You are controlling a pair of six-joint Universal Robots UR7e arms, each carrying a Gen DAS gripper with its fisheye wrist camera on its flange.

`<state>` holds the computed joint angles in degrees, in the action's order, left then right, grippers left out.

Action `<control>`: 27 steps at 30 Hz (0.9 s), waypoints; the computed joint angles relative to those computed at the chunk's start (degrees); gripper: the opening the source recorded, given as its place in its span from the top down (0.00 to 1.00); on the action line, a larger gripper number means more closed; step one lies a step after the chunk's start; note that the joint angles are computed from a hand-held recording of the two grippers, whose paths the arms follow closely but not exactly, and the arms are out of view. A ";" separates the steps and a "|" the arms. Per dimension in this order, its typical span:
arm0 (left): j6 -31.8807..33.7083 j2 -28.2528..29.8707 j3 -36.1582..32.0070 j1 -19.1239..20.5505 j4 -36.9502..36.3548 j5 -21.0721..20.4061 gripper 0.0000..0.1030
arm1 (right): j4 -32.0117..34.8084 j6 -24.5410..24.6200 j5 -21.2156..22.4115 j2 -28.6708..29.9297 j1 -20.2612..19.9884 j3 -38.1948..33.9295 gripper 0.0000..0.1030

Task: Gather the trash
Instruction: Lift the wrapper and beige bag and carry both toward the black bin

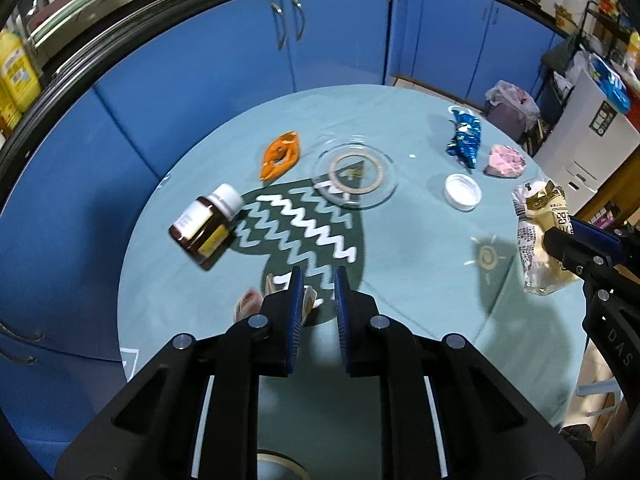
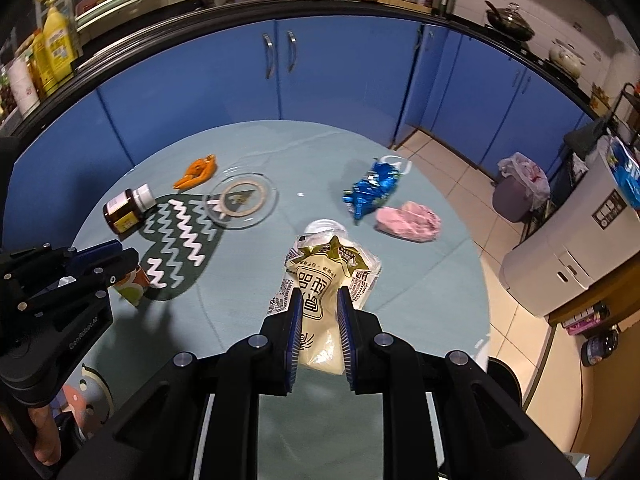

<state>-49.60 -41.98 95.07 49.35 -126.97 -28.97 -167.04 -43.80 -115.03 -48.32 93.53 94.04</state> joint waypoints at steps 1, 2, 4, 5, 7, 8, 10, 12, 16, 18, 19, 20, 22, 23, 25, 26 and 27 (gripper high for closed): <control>0.18 0.31 -0.29 -0.11 0.02 0.05 0.84 | -0.04 0.05 0.06 -0.20 -0.19 0.03 0.83; 0.36 0.65 -0.63 -0.26 0.09 0.11 0.84 | -0.14 0.07 0.13 -0.44 -0.40 0.08 0.83; 1.08 1.44 -1.38 -0.50 -0.16 0.02 0.88 | -0.22 0.18 0.31 -0.94 -0.88 0.19 0.83; 1.32 1.78 -1.71 -0.63 -0.09 0.01 0.88 | -0.24 0.24 0.41 -1.24 -1.18 0.24 0.83; 1.77 2.73 -2.60 -0.96 -0.05 0.14 0.89 | -0.25 0.32 0.56 -1.65 -1.62 0.34 0.83; 2.00 2.89 -2.74 -1.03 -0.19 0.05 0.89 | -0.18 0.39 0.62 -1.83 -1.81 0.30 0.83; 2.70 3.74 -3.56 -1.25 -0.15 0.13 0.90 | -0.24 0.50 0.71 -2.14 -2.24 0.32 0.83; 3.26 4.26 -4.08 -1.42 -0.21 -0.11 0.91 | 0.00 0.68 0.92 -2.50 -2.72 0.34 0.83; -0.30 3.65 -4.15 -0.91 2.90 1.08 0.89 | 0.19 0.77 0.90 -2.67 -3.28 0.16 0.83; -2.40 2.62 -3.58 -0.30 4.85 1.54 0.89 | 0.30 0.77 0.79 -2.50 -3.45 -0.06 0.83; -3.98 1.95 -3.10 0.05 5.52 1.63 0.89 | 0.34 0.79 0.75 -2.36 -3.50 -0.17 0.83; -4.56 1.29 -2.46 0.45 5.09 1.31 0.89 | 0.44 0.78 0.66 -2.07 -3.53 -0.40 0.83; -5.69 0.36 -1.89 1.18 5.99 1.03 0.90 | 1.00 1.16 0.51 -1.42 -3.48 -0.97 0.83; -5.93 -0.25 -1.18 1.41 5.09 0.84 0.90 | 1.47 1.39 0.52 -1.04 -3.43 -1.33 0.83; -2.38 -1.65 0.72 2.15 -0.61 -1.89 0.90 | 1.43 1.20 0.75 -0.68 -3.36 -1.44 0.83; -0.80 -1.92 1.19 2.30 -2.33 -2.86 0.89 | 1.59 1.17 0.97 -0.69 -3.42 -1.47 0.83; 0.28 -2.03 1.56 2.49 -3.69 -3.80 0.89 | 2.15 1.39 1.26 -0.52 -3.45 -1.70 0.83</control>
